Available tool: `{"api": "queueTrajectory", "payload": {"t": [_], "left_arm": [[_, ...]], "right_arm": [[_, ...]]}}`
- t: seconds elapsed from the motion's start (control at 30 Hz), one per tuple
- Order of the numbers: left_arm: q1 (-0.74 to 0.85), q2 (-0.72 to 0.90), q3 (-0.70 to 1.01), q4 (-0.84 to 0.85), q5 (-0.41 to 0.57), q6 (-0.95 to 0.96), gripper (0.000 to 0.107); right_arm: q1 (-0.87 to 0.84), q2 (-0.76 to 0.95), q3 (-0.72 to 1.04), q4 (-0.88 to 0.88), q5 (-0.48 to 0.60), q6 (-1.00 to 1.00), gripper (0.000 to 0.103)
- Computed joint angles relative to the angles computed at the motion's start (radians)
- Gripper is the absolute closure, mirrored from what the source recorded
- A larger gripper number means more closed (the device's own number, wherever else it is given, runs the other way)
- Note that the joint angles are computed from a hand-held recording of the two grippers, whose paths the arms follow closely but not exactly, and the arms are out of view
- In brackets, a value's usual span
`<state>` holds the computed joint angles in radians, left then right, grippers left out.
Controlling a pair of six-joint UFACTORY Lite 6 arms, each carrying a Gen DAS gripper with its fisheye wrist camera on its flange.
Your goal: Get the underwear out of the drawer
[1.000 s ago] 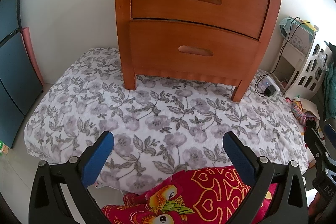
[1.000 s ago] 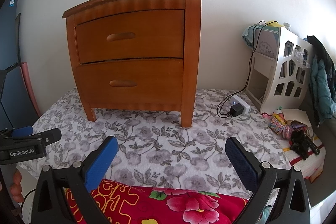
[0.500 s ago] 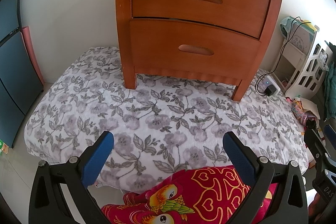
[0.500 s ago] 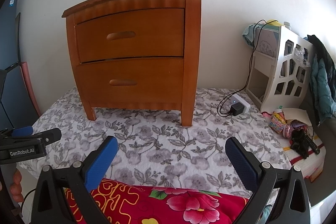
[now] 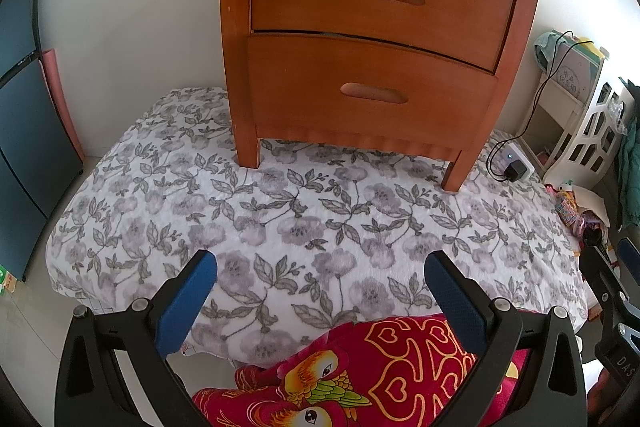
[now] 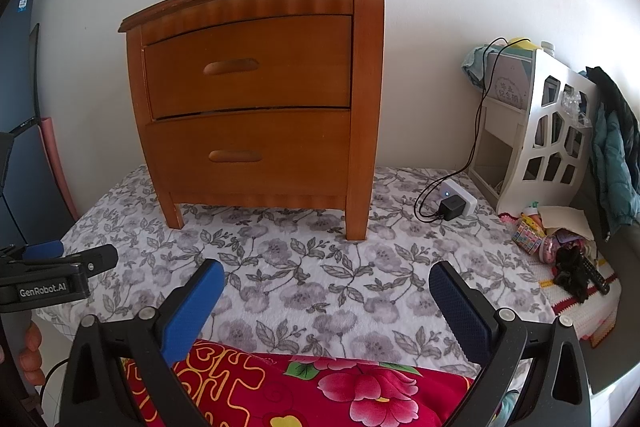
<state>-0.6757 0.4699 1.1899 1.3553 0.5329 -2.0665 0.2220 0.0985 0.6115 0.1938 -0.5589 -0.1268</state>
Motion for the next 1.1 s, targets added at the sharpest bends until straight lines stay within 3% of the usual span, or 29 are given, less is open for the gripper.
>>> {"api": "queueTrajectory", "payload": {"t": [0.77, 1.1], "left_arm": [[0.003, 0.005, 0.003, -0.005, -0.007, 0.005, 0.004], [0.024, 0.059, 0.017, 0.0, -0.057, -0.012, 0.004]], "right_arm": [[0.001, 0.006, 0.007, 0.001, 0.004, -0.001, 0.0], [-0.01, 0.078, 0.024, -0.054, -0.007, 0.058, 0.0]]}}
